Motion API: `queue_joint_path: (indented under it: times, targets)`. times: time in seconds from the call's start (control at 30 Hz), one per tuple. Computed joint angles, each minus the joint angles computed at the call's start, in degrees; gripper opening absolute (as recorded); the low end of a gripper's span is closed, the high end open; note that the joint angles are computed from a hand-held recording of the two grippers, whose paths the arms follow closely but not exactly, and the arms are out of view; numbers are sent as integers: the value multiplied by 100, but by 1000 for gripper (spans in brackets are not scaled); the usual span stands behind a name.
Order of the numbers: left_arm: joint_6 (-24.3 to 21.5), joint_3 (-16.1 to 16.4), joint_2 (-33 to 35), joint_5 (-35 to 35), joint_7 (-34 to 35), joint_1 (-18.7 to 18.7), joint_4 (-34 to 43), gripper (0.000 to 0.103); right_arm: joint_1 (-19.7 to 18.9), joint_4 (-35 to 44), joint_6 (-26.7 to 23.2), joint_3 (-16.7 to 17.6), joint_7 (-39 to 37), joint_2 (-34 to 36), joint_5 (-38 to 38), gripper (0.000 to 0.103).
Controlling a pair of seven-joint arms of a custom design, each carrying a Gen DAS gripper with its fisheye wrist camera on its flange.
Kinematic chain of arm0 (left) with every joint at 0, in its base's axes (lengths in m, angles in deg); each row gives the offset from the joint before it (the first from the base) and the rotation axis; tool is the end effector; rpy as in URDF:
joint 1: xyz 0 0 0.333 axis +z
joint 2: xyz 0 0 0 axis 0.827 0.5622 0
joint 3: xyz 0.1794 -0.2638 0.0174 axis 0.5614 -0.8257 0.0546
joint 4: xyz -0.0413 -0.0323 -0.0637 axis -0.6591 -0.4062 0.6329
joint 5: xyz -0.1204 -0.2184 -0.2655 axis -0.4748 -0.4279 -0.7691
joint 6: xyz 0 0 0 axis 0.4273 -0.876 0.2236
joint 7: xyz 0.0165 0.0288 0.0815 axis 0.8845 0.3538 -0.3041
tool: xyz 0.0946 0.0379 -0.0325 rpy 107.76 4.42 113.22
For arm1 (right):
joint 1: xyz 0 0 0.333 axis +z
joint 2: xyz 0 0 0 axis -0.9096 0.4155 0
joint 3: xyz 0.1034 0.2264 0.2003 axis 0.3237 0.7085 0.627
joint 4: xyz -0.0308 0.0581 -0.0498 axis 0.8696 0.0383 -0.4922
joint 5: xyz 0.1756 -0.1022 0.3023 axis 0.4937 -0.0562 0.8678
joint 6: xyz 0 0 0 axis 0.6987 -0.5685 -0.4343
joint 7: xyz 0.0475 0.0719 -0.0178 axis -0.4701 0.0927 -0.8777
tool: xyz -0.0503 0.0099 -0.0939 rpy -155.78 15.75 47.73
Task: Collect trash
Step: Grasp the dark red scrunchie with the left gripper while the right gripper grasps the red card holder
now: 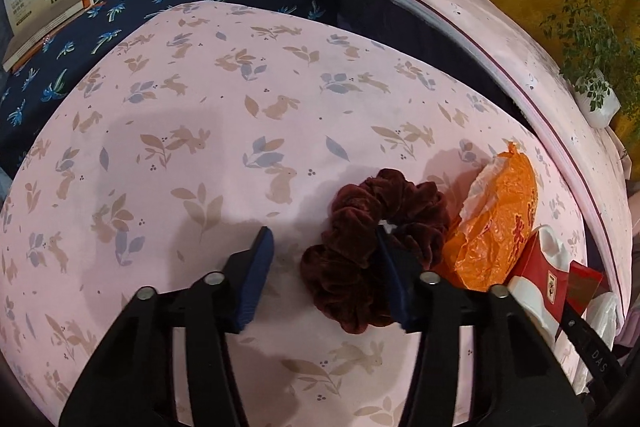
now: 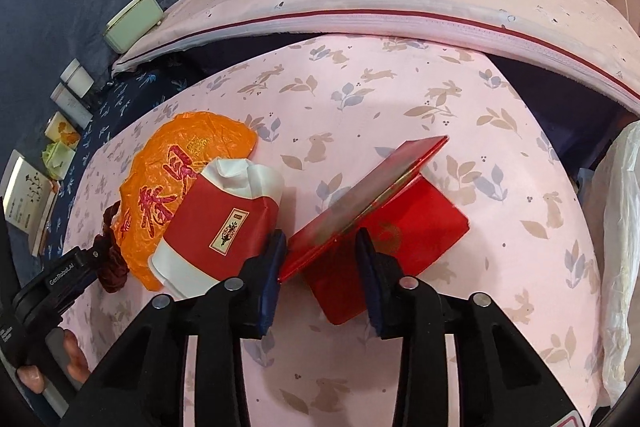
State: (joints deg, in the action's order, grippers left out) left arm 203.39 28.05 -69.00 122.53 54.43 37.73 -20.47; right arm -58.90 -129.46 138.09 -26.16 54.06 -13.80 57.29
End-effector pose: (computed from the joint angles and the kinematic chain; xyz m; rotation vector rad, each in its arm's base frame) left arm 0.5476 -0.2834 0.3833 -2.5799 0.7189 -0.5182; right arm 0.7021 0.2069 0.3832 -2.2186 1.3212 -0.0318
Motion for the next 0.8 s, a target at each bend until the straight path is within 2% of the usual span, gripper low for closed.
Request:
queue_joint_path:
  times: [0.07, 0.17, 0.3, 0.5, 0.8]
  targets:
    - [67, -4, -15, 18, -6, 4, -12, 24, -25, -28, -33, 18, -33, -11, 19, 14]
    - [54, -17, -65, 3, -94, -25, -32, 19, -101, -174, 40, 70, -150, -114, 134, 6]
    - [4, -57, -174, 36, -286, -100, -82, 18, -234, -428, 98, 139, -421, -351, 345, 3]
    - [-387, -161, -218, 114, -261, -316, 210, 18, -369, -741, 121, 166, -829, -681, 745, 2]
    - [-1126, -223, 178, 490, 186, -849, 1453, 18, -633, -1215, 50, 101, -1663, -1315, 1710, 1]
